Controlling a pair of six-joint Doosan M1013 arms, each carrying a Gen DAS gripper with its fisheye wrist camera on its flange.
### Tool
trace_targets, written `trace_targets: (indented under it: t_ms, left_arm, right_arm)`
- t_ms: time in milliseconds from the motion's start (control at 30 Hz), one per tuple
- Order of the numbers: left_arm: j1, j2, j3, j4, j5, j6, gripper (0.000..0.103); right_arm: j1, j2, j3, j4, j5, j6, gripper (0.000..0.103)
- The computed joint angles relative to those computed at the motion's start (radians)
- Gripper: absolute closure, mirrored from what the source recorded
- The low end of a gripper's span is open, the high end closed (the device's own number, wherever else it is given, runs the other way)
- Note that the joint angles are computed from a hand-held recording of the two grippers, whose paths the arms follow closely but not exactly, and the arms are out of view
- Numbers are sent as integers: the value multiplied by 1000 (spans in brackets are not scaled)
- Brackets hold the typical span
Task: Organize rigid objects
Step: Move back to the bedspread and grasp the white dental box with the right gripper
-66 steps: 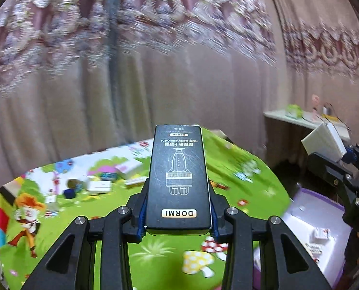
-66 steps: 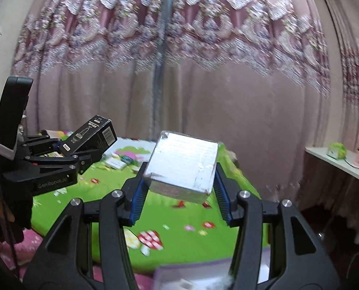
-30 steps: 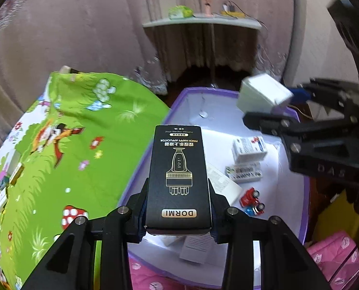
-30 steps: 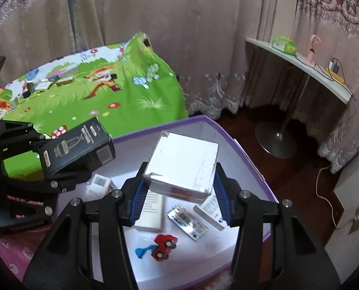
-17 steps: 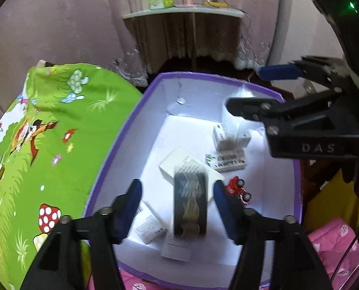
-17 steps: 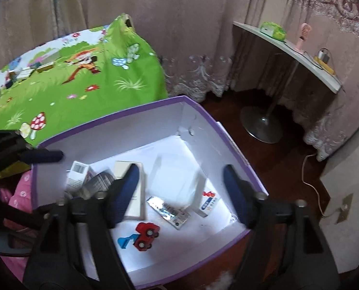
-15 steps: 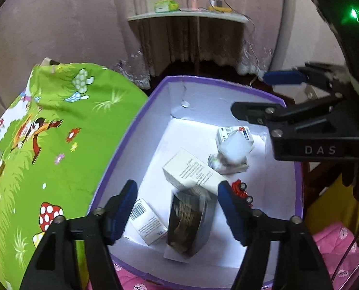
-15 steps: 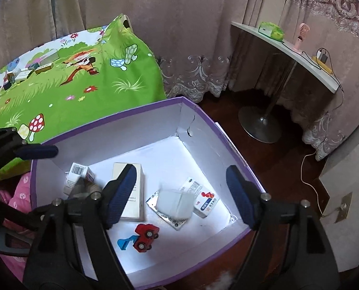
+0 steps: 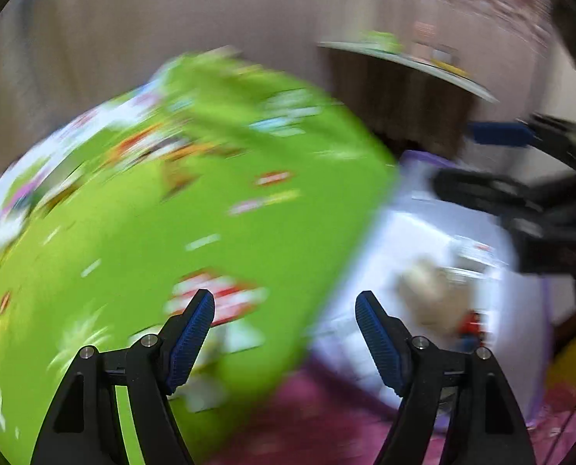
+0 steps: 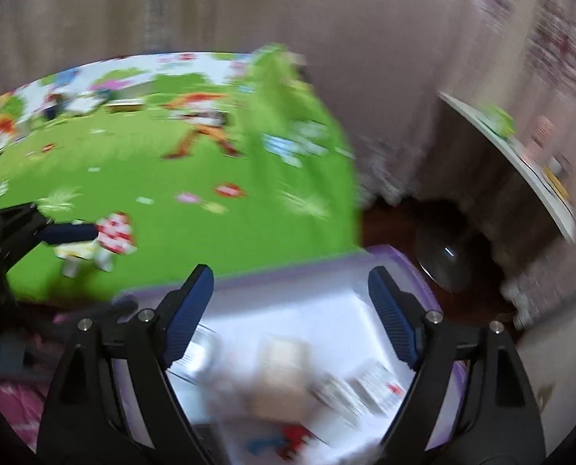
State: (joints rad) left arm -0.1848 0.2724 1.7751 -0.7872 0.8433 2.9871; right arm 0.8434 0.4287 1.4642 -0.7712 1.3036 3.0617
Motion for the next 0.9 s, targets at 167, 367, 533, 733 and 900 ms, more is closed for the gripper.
trace_targets:
  t_ms: [167, 367, 533, 733, 900]
  left_arm:
    - [100, 95, -104, 123, -236, -289, 27]
    - [179, 199, -224, 387, -423, -603, 27]
    - [239, 268, -336, 394, -276, -777, 21]
    - [229, 278, -346, 474, -281, -913, 9]
    - [234, 289, -363, 467, -251, -908, 0]
  right_arm:
    - [-70, 100, -115, 63, -250, -297, 16]
    - [-184, 261, -312, 191, -414, -672, 16]
    - [-280, 368, -487, 355, -431, -864, 16]
    - [-359, 481, -677, 571, -421, -1108, 13]
    - [-387, 575, -842, 676, -389, -1272, 6]
